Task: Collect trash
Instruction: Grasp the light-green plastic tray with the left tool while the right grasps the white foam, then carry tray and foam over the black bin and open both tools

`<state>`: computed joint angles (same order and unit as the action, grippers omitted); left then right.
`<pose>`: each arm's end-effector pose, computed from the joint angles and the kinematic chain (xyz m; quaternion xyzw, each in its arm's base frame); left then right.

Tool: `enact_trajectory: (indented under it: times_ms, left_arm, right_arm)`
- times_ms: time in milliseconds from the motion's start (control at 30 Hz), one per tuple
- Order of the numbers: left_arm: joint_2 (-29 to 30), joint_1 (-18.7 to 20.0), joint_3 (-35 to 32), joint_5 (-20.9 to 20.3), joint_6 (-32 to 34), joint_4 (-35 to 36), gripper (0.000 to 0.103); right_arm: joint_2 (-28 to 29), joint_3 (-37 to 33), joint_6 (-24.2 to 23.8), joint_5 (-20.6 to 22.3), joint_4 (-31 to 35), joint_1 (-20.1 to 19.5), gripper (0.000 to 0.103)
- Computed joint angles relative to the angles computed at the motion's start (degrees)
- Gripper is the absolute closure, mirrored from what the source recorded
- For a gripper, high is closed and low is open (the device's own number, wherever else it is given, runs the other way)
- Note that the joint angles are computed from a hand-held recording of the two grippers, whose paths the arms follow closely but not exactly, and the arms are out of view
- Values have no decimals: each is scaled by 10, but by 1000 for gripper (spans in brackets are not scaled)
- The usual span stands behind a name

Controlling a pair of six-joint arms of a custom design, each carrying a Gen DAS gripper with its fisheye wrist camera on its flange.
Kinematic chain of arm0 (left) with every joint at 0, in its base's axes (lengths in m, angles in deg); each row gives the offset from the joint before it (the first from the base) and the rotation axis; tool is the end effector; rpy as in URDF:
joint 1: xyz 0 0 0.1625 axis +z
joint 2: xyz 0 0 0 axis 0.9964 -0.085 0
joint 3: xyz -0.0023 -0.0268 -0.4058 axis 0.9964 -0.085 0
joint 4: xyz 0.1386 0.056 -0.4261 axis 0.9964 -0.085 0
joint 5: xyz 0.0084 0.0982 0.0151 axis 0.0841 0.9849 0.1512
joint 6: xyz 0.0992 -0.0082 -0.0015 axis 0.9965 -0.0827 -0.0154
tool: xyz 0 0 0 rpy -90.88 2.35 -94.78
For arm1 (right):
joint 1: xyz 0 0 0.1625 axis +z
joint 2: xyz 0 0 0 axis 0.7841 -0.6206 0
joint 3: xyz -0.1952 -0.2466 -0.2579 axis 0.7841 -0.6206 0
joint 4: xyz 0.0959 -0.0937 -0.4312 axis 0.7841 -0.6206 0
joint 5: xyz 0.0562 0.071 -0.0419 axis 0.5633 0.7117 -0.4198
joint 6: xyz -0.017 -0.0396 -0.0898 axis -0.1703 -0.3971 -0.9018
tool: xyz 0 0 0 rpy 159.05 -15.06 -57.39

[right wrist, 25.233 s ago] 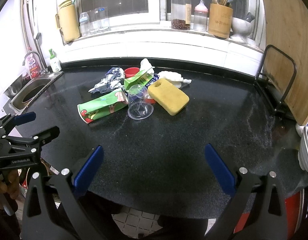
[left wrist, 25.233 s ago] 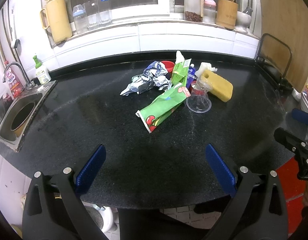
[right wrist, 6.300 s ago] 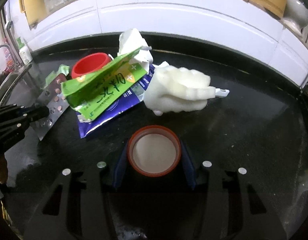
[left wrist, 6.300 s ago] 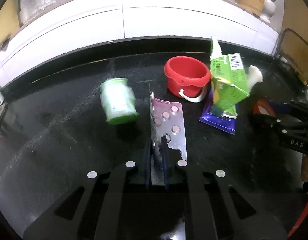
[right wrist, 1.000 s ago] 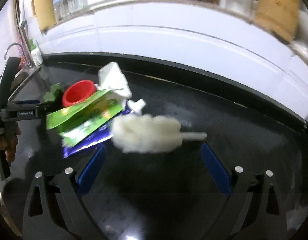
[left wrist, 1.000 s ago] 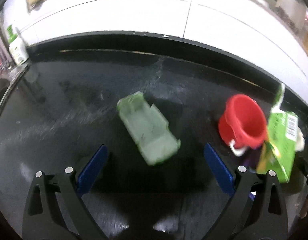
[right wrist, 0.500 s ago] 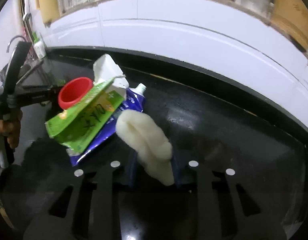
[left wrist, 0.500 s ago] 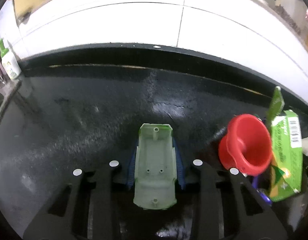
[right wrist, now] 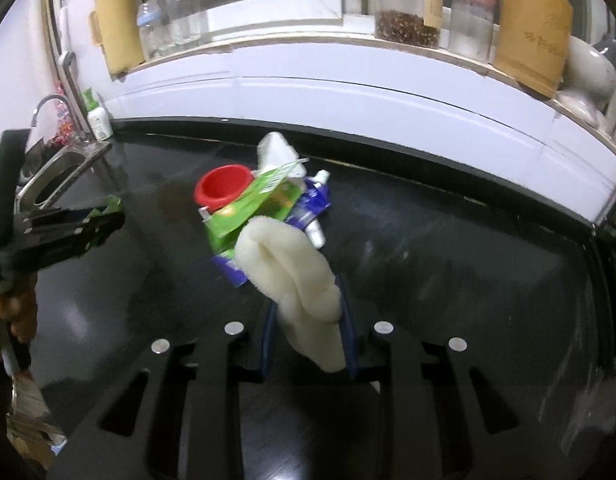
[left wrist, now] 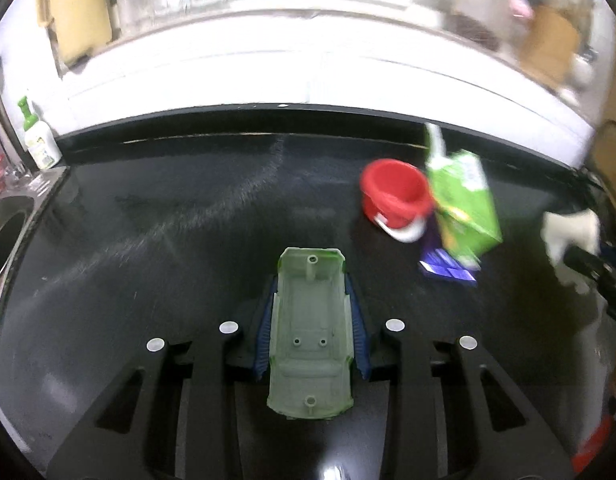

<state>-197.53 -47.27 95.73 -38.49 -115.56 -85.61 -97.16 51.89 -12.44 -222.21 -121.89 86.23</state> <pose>-0.1709 -0.4016 0.4993 0.1625 0.8824 -0.2881 0.3347 0.5169 -0.3886 0.1695 0.2471 -0.8728 0.2838 0.3108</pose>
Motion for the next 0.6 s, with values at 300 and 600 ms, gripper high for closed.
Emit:
enact_trajectory:
  times_ms: [300, 600]
  left_arm:
    - [-146, -205, 30, -41, -241, 325, 71]
    - [-193, -290, 9, -78, -364, 469, 71]
  right_arm:
    - [0, 27, 143, 21, 54, 90, 76]
    - [21, 17, 198, 31, 78, 139, 76]
